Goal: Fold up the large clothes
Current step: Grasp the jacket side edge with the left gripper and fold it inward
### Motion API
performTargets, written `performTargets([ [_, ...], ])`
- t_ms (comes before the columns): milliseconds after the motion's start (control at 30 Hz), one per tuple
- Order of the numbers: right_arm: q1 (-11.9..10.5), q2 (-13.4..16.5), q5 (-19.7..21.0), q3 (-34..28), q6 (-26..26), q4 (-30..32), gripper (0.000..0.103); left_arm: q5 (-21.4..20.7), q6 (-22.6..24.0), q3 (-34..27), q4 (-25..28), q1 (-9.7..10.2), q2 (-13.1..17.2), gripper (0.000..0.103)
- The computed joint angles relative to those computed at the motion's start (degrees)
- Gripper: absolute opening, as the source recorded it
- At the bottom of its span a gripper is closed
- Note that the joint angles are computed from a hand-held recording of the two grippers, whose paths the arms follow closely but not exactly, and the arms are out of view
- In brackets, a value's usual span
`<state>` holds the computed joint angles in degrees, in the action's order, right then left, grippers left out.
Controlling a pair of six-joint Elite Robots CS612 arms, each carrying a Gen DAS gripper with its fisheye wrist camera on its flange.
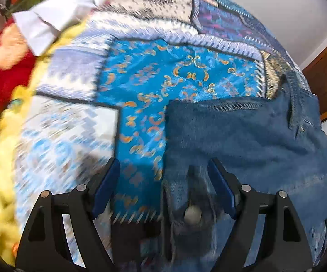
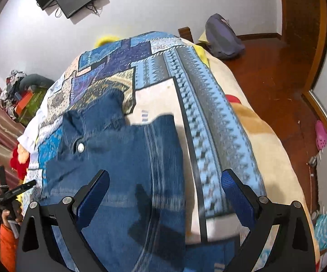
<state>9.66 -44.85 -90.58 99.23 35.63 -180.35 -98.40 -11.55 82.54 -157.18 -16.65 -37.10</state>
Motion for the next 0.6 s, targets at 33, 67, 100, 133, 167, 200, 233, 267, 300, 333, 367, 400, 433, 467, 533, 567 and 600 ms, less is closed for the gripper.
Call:
performTargets([
  [33, -0.3, 0.3, 0.3, -0.6, 0.0, 0.5, 0.098, -0.2, 0.1, -1.4, 1.1, -0.1, 0.9, 0.079],
  [67, -0.5, 0.8, 0.6, -1.4, 0.1, 1.3, 0.098, -0.3, 0.2, -2.6, 2.1, -0.18, 1.7, 0.079],
  [100, -0.8, 1.4, 1.2, -2.2, 0.0, 2.1, 0.097, -0.5, 0.2, -3.6, 2.6, -0.27, 2.4, 0.079],
  [133, -0.9, 1.9, 1.8, -2.9, 0.0, 2.5, 0.093, -1.1, 0.1, -4.7, 3.0, -0.28, 3.3, 0.079],
  [167, -1.1, 2.4, 2.8, -3.6, -0.2, 3.0, 0.085, -2.1, -0.3, -5.6, 3.1, -0.21, 4.0, 0.079],
  [200, -1.3, 3.1, 4.4, -4.6, -0.4, 4.0, 0.081, -3.2, -0.6, -6.3, 3.1, -0.09, 4.5, 0.079],
  [233, -1.4, 3.7, 5.5, -5.3, -0.7, 4.4, 0.073, -5.0, -1.1, -7.1, 3.0, 0.12, 5.2, 0.074],
  [267, -1.4, 4.0, 5.8, -5.6, -0.7, 4.2, 0.072, -6.7, -2.0, -7.9, 3.3, 0.29, 5.8, 0.07],
  [300, -1.3, 4.6, 5.5, -6.2, -0.6, 3.5, 0.07, -6.7, -3.1, -8.4, 3.3, 0.22, 6.2, 0.069],
  [333, -1.2, 4.9, 5.3, -6.6, -0.6, 3.2, 0.058, -6.4, -4.0, -8.6, 2.7, 0.11, 6.4, 0.056],
  [367, -1.2, 5.2, 5.9, -7.3, -0.5, 3.7, 0.047, -6.4, -4.1, -8.7, 2.3, 0.01, 6.4, 0.034],
  [400, -1.1, 5.4, 6.2, -8.0, -0.3, 4.4, 0.043, -5.5, -4.0, -8.9, 2.8, -0.27, 6.3, 0.03],
  [433, -1.1, 5.6, 6.2, -8.4, -0.5, 4.9, 0.034, -4.5, -3.9, -8.9, 3.2, -0.54, 6.1, 0.025],
  [467, -0.9, 5.8, 6.3, -9.1, -1.0, 5.6, 0.026, -3.1, -3.7, -8.6, 3.0, -0.91, 5.8, 0.021],
  [533, -0.5, 5.8, 5.4, -10.1, -2.7, 7.2, 0.02, 0.9, -2.3, -7.2, 1.7, -1.82, 4.6, 0.019],
  [567, -0.2, 5.8, 4.5, -10.6, -3.9, 7.6, 0.018, 2.9, -1.5, -6.2, 0.3, -2.2, 3.9, 0.019],
  [600, 0.1, 5.8, 3.7, -11.4, -5.8, 8.0, 0.017, 5.1, -0.4, -4.8, -2.0, -2.59, 3.0, 0.018],
])
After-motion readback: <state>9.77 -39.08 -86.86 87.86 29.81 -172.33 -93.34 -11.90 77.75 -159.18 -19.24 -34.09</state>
